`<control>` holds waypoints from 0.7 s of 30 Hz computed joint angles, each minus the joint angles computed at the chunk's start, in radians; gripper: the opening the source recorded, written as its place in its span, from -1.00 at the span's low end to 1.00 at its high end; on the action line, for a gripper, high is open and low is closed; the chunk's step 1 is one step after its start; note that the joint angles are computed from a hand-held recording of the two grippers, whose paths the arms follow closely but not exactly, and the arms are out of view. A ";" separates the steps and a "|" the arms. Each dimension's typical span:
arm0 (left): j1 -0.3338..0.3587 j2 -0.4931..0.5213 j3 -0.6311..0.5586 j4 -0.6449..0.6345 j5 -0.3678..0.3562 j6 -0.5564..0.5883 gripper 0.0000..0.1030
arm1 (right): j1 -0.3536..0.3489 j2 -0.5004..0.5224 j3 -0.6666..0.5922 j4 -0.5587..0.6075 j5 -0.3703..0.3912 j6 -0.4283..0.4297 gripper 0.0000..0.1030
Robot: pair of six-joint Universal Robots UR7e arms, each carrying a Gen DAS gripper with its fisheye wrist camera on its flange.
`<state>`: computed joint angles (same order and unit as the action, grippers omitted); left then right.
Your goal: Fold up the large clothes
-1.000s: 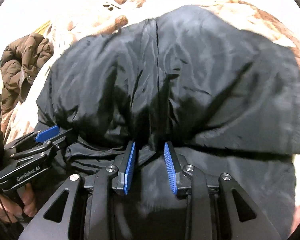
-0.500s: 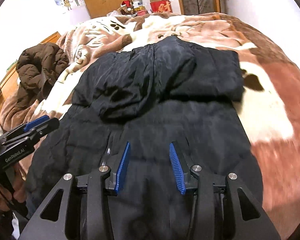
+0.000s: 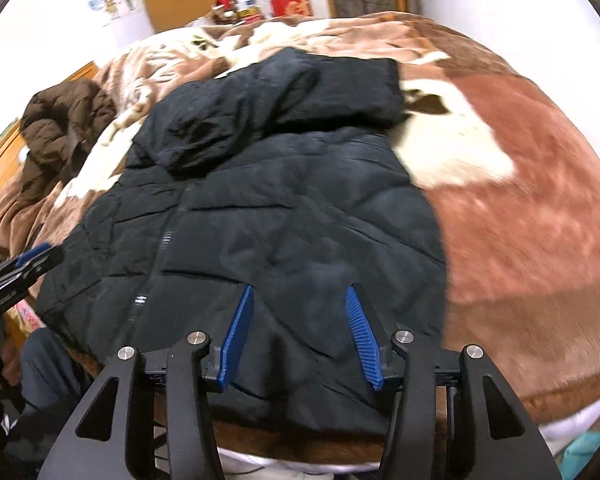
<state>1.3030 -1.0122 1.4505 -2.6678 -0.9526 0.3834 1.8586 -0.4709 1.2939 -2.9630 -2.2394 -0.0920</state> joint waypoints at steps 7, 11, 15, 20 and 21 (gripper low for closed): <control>0.052 0.006 -0.035 -0.026 0.073 -0.011 0.15 | -0.041 -0.059 0.079 -0.027 -0.040 0.083 0.19; 0.085 0.027 -0.082 0.008 0.112 -0.049 0.19 | -0.066 -0.074 0.101 0.000 -0.021 0.141 0.19; 0.116 0.038 -0.105 0.064 0.107 -0.085 0.29 | -0.087 -0.080 0.111 0.042 0.035 0.194 0.20; 0.132 0.046 -0.113 0.084 0.093 -0.109 0.45 | -0.096 -0.076 0.104 0.092 0.102 0.207 0.20; 0.136 0.048 -0.121 0.101 0.087 -0.125 0.46 | -0.097 -0.074 0.100 0.101 0.108 0.212 0.20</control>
